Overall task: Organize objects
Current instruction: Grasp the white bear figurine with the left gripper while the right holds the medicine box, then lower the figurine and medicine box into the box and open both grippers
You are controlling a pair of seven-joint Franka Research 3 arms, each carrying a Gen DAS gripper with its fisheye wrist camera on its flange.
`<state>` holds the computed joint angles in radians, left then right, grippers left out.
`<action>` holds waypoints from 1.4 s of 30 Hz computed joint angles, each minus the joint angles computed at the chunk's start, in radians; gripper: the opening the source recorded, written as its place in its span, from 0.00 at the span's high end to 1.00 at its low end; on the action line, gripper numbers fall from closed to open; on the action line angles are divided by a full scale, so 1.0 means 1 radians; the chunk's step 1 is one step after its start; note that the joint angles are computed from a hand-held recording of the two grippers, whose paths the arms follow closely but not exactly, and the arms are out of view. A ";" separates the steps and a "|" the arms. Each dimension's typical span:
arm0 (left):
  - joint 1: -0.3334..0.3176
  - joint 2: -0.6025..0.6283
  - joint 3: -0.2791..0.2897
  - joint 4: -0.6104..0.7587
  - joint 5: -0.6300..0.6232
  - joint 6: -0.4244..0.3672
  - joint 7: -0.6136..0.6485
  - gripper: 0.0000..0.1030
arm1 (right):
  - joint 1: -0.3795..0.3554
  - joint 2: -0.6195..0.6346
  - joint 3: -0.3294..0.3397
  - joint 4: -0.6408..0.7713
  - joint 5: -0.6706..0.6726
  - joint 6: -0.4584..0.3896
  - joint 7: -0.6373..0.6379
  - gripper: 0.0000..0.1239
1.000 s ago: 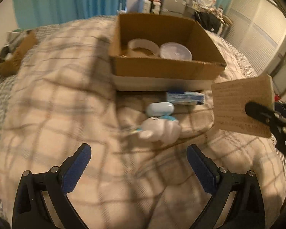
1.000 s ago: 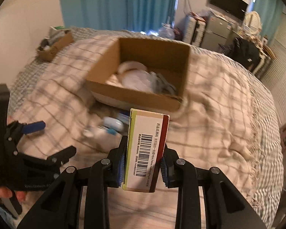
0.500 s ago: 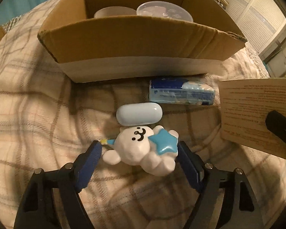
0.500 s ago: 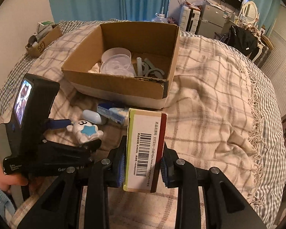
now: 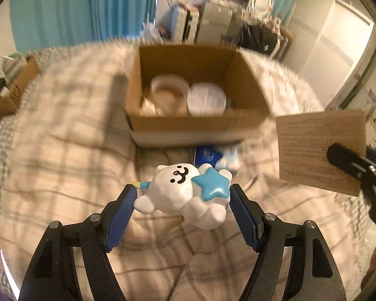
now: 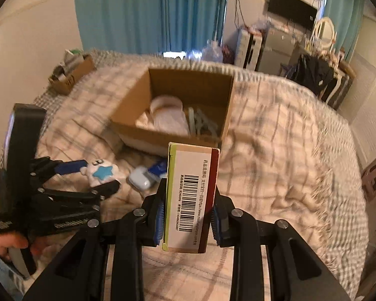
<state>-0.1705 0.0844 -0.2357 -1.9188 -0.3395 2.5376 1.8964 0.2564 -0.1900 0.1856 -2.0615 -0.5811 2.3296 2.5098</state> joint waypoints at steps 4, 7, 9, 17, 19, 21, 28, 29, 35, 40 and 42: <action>0.005 -0.023 0.004 0.049 -0.037 0.025 0.027 0.26 | -0.007 -0.014 0.012 0.058 -0.059 -0.015 -0.007 0.77; 0.000 0.013 0.007 0.146 0.001 0.025 -0.007 0.26 | -0.012 0.007 0.016 0.125 -0.109 -0.027 -0.030 0.77; 0.000 0.034 0.004 0.197 0.028 0.029 -0.031 0.26 | -0.010 0.034 0.008 0.168 -0.126 -0.017 -0.053 0.77; -0.012 0.184 -0.006 0.412 0.190 0.024 -0.134 0.26 | -0.001 0.167 -0.067 0.312 -0.124 0.034 -0.089 0.77; -0.013 0.243 -0.010 0.474 0.218 0.005 -0.161 0.26 | 0.003 0.214 -0.090 0.353 -0.128 0.026 -0.099 0.77; -0.010 0.276 -0.021 0.502 0.234 0.002 -0.165 0.26 | 0.009 0.254 -0.115 0.384 -0.122 0.026 -0.104 0.77; -0.018 0.420 -0.045 0.618 0.279 -0.006 -0.129 0.26 | 0.023 0.387 -0.190 0.463 -0.030 0.065 -0.177 0.77; -0.024 0.442 -0.042 0.641 0.292 -0.018 -0.133 0.26 | 0.023 0.411 -0.198 0.479 -0.009 0.074 -0.191 0.77; -0.059 0.590 -0.031 0.818 0.336 -0.107 -0.157 0.26 | 0.031 0.513 -0.245 0.540 0.095 0.096 -0.268 0.77; -0.086 0.666 -0.022 0.932 0.359 -0.157 -0.180 0.26 | 0.043 0.534 -0.280 0.548 0.123 0.145 -0.285 0.76; -0.092 0.665 -0.017 0.938 0.367 -0.164 -0.183 0.23 | 0.048 0.519 -0.291 0.531 0.124 0.156 -0.269 0.74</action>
